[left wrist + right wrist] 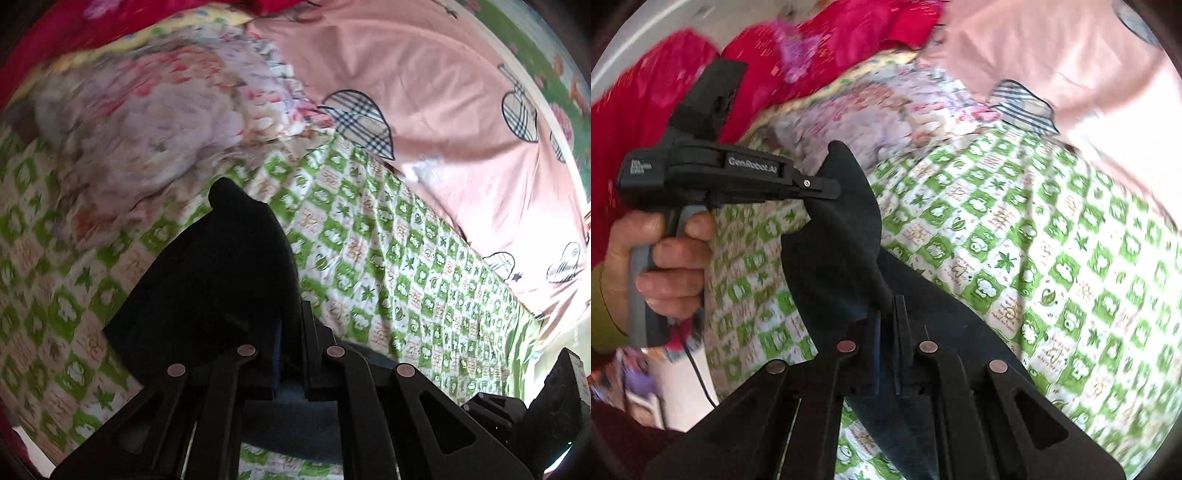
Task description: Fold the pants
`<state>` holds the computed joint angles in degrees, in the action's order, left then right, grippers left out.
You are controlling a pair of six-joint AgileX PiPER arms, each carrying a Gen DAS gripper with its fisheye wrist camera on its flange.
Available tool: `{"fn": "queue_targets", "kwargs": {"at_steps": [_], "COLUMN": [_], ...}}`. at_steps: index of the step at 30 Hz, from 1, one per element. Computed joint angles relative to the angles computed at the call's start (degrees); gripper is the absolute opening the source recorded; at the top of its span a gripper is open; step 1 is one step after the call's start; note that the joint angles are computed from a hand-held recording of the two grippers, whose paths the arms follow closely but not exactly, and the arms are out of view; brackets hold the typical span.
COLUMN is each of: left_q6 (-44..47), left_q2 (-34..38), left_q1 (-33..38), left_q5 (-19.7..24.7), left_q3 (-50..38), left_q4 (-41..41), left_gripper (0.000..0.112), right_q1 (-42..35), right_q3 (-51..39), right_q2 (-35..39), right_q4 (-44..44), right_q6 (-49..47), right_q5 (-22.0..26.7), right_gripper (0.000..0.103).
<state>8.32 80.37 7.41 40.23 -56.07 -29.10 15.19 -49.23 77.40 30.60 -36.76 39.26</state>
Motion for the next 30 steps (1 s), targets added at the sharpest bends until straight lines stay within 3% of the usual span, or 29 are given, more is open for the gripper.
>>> {"fn": "queue_targets", "kwargs": {"at_steps": [7, 18, 21, 25, 27, 29, 30], "left_q6": [12.95, 20.8, 20.06, 16.36, 16.21, 13.86, 13.39], "left_q2": [-4.24, -3.82, -3.11, -3.43, -3.86, -3.68, -3.38], "left_q1": [10.4, 16.91, 16.6, 16.68, 18.22, 19.34, 19.95], "left_q5": [0.84, 0.33, -1.01, -0.99, 0.72, 2.82, 3.74], "left_q3": [10.83, 18.83, 19.58, 18.98, 18.02, 16.32, 15.61], "left_q4": [-10.81, -12.73, -11.25, -6.87, -6.14, -3.56, -3.17], "left_gripper": [0.006, 0.007, 0.008, 0.016, 0.025, 0.051, 0.056], "right_q1": [6.23, 8.38, 8.04, 4.56, 1.85, -0.43, -2.09], "right_q3": [4.04, 3.96, 3.36, 2.6, 2.57, 2.65, 2.63], "right_q2": [2.59, 7.22, 8.86, 9.6, 8.88, 7.58, 6.87], "right_q4": [-2.41, -3.03, -1.53, 4.16, 8.16, 10.36, 11.22], "right_q6": [1.99, 1.39, 0.95, -2.56, -5.3, -6.91, -7.45], "right_q5": [-2.5, -1.93, -0.51, 3.37, 5.98, 7.64, 8.55], "right_gripper": [0.006, 0.006, 0.01, 0.02, 0.027, 0.035, 0.037]}}
